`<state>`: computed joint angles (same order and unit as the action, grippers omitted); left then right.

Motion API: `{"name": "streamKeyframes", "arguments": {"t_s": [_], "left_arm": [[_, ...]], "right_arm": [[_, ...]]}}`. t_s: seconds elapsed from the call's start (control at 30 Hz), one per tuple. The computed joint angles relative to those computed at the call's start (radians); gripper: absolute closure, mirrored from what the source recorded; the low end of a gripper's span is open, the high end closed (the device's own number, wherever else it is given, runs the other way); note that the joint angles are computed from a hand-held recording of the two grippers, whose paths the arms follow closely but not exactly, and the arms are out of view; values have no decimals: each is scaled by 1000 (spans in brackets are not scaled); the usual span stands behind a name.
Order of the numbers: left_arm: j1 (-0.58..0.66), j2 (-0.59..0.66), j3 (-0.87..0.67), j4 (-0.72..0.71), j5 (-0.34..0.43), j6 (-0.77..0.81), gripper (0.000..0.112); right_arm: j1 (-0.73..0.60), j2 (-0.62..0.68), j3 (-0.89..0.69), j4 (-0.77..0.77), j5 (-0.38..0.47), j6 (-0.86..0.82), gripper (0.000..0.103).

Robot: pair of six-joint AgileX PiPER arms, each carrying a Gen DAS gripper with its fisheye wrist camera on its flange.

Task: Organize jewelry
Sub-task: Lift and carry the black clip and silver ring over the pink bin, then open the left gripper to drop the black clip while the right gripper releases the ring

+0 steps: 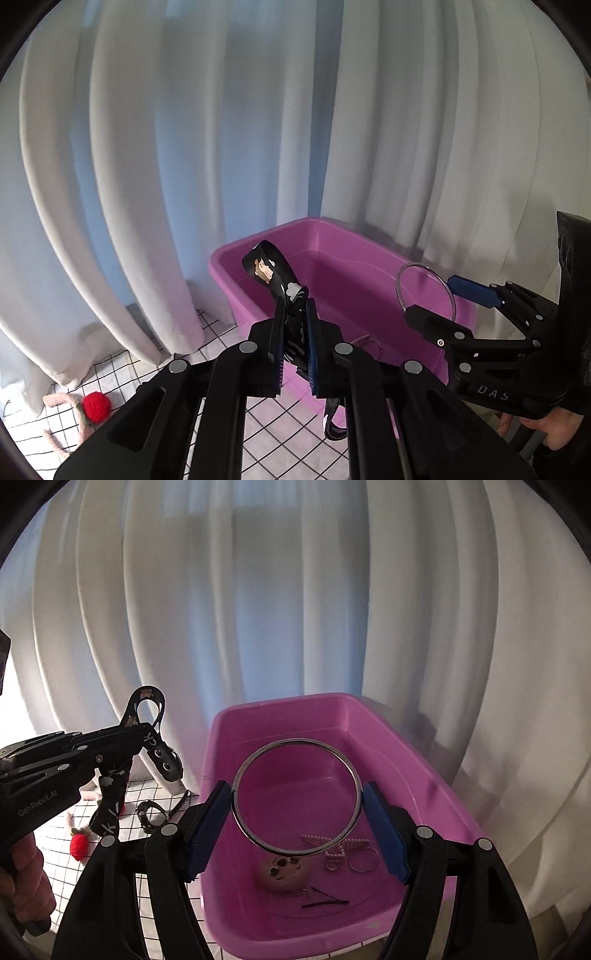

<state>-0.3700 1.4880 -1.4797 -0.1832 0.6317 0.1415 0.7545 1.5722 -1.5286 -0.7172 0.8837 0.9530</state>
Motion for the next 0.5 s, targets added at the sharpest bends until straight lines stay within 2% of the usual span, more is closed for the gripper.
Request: {"name": "streamKeyframes", "arguments": {"t_s": [0.27,0.5], "left_arm": [[-85,189,-182,88,29,-94,102],[-104,319,-336,123,118,-135,102]], "right_arm": [[-128,20,9,124,-42,-111,32],[-197,54,-16,232,-43,-206,32]]}}
